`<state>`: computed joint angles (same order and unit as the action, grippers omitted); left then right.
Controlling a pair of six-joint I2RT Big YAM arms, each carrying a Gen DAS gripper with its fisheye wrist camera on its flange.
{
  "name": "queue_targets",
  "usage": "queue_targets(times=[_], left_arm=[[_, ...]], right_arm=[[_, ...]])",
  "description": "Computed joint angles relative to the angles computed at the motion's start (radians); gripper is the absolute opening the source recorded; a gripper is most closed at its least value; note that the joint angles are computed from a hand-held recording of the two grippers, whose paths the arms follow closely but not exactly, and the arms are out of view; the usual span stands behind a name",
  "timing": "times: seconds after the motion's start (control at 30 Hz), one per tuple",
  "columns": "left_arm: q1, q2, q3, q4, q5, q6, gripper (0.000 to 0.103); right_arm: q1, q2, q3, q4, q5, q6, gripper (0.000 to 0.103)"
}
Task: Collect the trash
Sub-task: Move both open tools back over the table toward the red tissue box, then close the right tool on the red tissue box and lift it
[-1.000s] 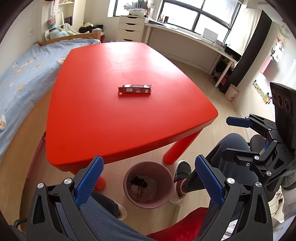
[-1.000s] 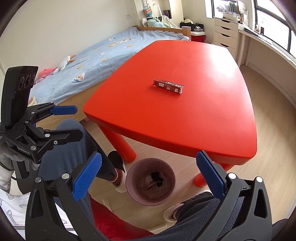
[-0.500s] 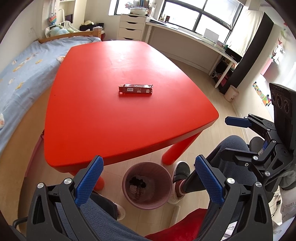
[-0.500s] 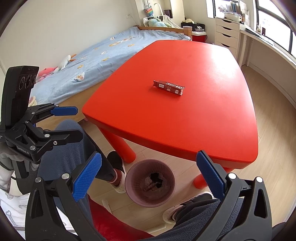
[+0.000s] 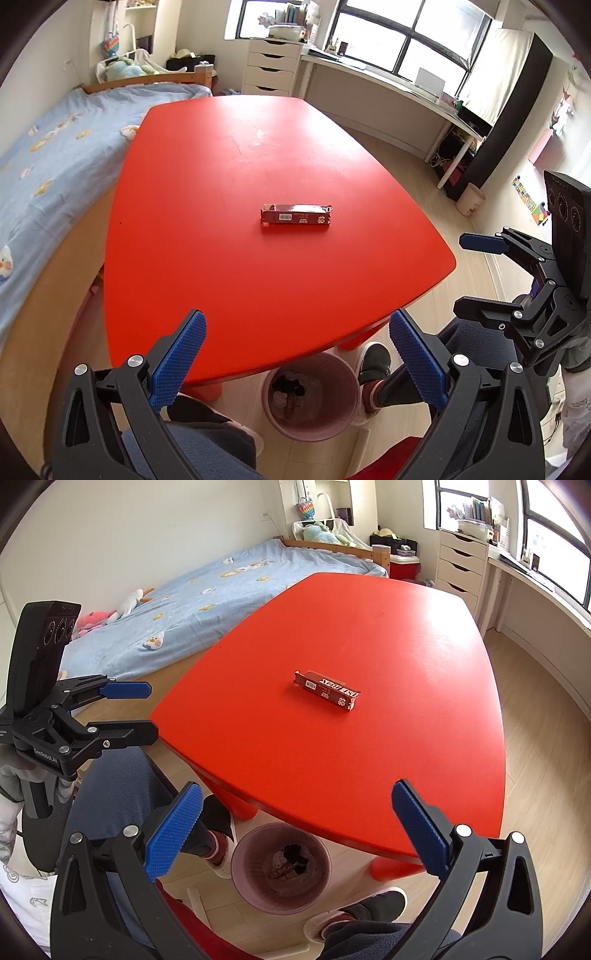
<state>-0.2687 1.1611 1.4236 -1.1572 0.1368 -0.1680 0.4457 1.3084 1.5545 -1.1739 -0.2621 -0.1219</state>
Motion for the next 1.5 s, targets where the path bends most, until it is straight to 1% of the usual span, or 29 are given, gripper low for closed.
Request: queue_targets(times=[0.2, 0.3, 0.43, 0.53, 0.63, 0.77, 1.0, 1.1, 1.17, 1.2, 1.33, 1.4, 1.43, 1.5], left_arm=[[0.031, 0.070, 0.062, 0.000, -0.001, 0.052, 0.095], [0.045, 0.122, 0.109, -0.018, 0.010, 0.090, 0.095], [0.056, 0.180, 0.170, -0.038, 0.001, 0.139, 0.095], [0.076, 0.226, 0.216, -0.058, 0.022, 0.155, 0.095], [0.088, 0.268, 0.259, -0.081, 0.040, 0.188, 0.095], [0.104, 0.329, 0.319, -0.131, 0.078, 0.248, 0.095], [0.126, 0.419, 0.396, -0.182, 0.136, 0.372, 0.095], [0.128, 0.459, 0.436, -0.215, 0.152, 0.419, 0.095], [0.124, 0.473, 0.447, -0.220, 0.149, 0.440, 0.095], [0.124, 0.481, 0.454, -0.227, 0.150, 0.447, 0.095], [0.122, 0.499, 0.466, -0.238, 0.149, 0.456, 0.095], [0.120, 0.504, 0.468, -0.242, 0.149, 0.465, 0.095], [0.122, 0.505, 0.468, -0.244, 0.155, 0.470, 0.095], [0.122, 0.505, 0.463, -0.239, 0.154, 0.471, 0.095]], right_arm=[[-0.014, 0.099, 0.107, -0.022, 0.003, -0.082, 0.100], [-0.019, 0.162, 0.175, -0.052, 0.001, -0.127, 0.100], [-0.020, 0.242, 0.270, -0.095, 0.007, -0.197, 0.100], [-0.023, 0.300, 0.338, -0.126, 0.000, -0.233, 0.100], [-0.023, 0.354, 0.402, -0.166, -0.013, -0.280, 0.100], [-0.021, 0.414, 0.465, -0.210, -0.015, -0.341, 0.100], [-0.021, 0.504, 0.552, -0.266, -0.020, -0.409, 0.099], [-0.015, 0.537, 0.583, -0.290, -0.017, -0.440, 0.091], [-0.013, 0.558, 0.602, -0.304, -0.019, -0.451, 0.088], [-0.011, 0.561, 0.600, -0.309, -0.019, -0.455, 0.085], [-0.006, 0.592, 0.621, -0.331, -0.008, -0.474, 0.073], [-0.004, 0.599, 0.623, -0.334, -0.006, -0.483, 0.071], [-0.004, 0.602, 0.622, -0.333, -0.006, -0.487, 0.067], [-0.003, 0.607, 0.619, -0.330, -0.006, -0.494, 0.064]])
